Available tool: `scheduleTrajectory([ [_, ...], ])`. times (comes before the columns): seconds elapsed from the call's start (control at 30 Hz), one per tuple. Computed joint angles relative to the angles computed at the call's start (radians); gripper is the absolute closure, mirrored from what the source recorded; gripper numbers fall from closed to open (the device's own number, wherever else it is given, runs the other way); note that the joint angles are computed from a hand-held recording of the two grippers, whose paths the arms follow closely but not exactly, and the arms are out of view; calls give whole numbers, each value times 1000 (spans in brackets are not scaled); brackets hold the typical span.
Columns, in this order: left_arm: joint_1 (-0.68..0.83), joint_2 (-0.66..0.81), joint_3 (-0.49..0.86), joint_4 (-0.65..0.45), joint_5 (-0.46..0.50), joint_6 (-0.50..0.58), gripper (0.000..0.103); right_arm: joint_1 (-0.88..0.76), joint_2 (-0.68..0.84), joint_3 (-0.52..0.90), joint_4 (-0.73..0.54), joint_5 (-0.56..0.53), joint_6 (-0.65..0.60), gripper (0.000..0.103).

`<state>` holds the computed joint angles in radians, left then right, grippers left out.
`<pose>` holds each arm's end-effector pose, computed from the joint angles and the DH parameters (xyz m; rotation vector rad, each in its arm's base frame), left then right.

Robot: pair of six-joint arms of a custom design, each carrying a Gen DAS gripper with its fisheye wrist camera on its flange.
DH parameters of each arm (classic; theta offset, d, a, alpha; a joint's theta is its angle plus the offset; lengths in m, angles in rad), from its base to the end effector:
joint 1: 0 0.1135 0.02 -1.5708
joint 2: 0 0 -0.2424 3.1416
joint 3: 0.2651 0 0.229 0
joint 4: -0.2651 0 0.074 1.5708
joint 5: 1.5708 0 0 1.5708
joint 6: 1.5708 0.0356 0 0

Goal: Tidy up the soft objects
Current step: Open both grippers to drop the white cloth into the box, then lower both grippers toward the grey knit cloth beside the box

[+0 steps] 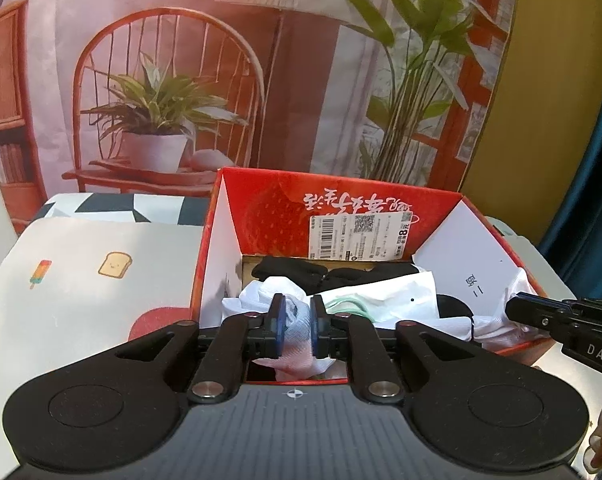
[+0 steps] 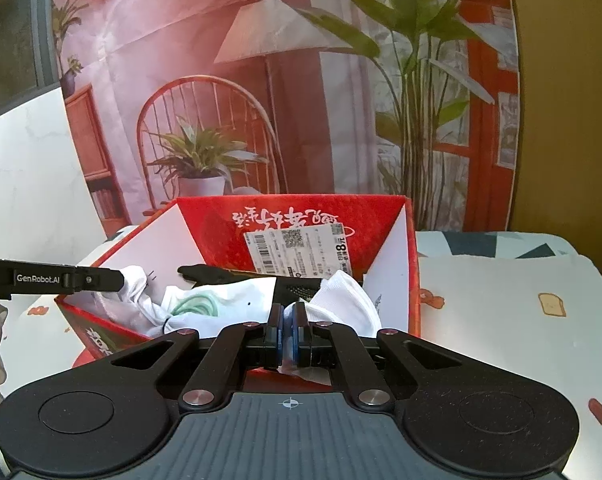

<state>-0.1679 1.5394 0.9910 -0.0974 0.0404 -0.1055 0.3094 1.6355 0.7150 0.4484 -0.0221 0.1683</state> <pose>0.3150 -0.0549 0.2258 0.0917 2.2211 -0.1955 0.2996 0.0966 0.1660 -0.1589 2.0518 0.3202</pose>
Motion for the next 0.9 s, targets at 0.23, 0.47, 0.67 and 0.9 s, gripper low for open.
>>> scheduleTrajectory([
  [0.23,9,-48,-33,24,37,5,33,-2,-34,-43,26,33,5,86],
  [0.47,11,-158,-108,16,39,-8,16,6,-121,-156,132,88,17,59],
  [0.67,29,-305,-220,-20,34,-15,14,20,-199,-239,153,71,30,54],
  [0.9,109,-405,-340,-82,86,-36,14,93,-289,-340,153,91,41,54],
])
